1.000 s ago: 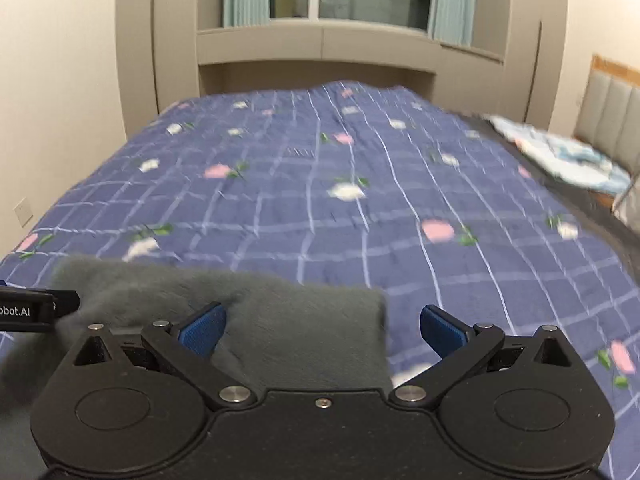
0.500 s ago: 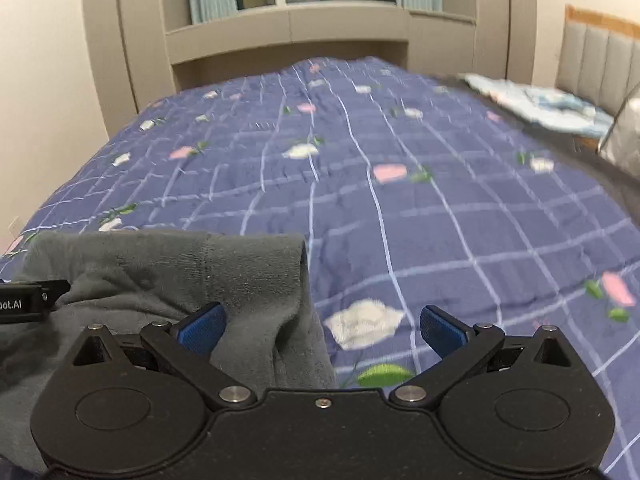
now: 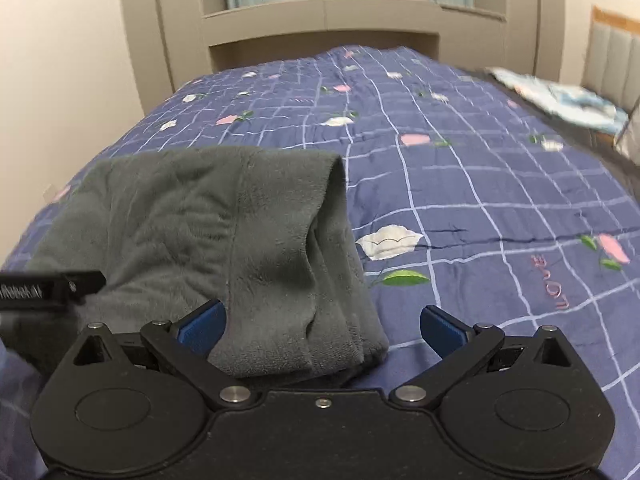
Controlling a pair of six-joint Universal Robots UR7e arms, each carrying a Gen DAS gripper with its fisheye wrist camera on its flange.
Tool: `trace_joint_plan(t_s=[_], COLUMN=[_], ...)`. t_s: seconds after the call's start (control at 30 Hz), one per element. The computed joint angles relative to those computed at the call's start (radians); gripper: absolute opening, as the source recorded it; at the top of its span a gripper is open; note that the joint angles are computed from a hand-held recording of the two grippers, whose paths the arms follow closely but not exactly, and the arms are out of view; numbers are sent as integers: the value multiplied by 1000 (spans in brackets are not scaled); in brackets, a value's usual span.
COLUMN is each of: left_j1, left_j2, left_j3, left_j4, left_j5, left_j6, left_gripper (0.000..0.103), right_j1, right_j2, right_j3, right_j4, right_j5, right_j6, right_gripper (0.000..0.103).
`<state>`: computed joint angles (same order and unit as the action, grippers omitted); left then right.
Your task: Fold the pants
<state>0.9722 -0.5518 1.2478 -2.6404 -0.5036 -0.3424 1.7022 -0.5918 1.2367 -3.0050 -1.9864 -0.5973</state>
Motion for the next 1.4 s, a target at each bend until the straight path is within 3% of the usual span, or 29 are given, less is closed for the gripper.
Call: trace_joint_plan(t_s=[0.07, 0.13, 0.3, 0.47, 0.57, 0.67, 0.77, 0.87, 1.07, 1.27, 1.4], left_j1=[1, 1, 0, 4, 22, 44, 50, 52, 37, 16, 8], left_j2=[-1, -9, -40, -36, -32, -46, -37, -22, -37, -89, -90], left_j3=[12, 25, 38, 3, -38, -42, -44, -63, -57, 33, 59], left_j4=[-27, -36, -41, -116, -28, 30, 8, 23, 71, 103, 100], left_j5=[1, -9, -40, 43, 84, 34, 26, 28, 32, 23, 26], left_j6=[7, 1, 28, 71, -9, -84, -60, -65, -101, -146, -169], left_gripper=[102, 102, 102, 102, 103, 103, 103, 103, 102, 102, 102], right_j1=[-8, -10, -2, 8, 15, 19, 20, 4, 1, 18, 16], right_j2=[2, 1, -4, -5, 51, 137, 231, 271, 235, 100, 82], right_j3=[23, 28, 29, -20, -131, -275, -438, -504, -451, -235, -161], right_j4=[-51, -52, -59, -70, -39, 7, 106, 166, 150, 85, 58], right_j5=[15, 15, 16, 93, 97, 61, -32, -26, -11, 15, -44], right_j6=[-19, 22, -3, -48, -72, -105, -114, -104, -80, -42, -77], right_gripper=[102, 102, 102, 103, 103, 103, 103, 102, 103, 103, 103])
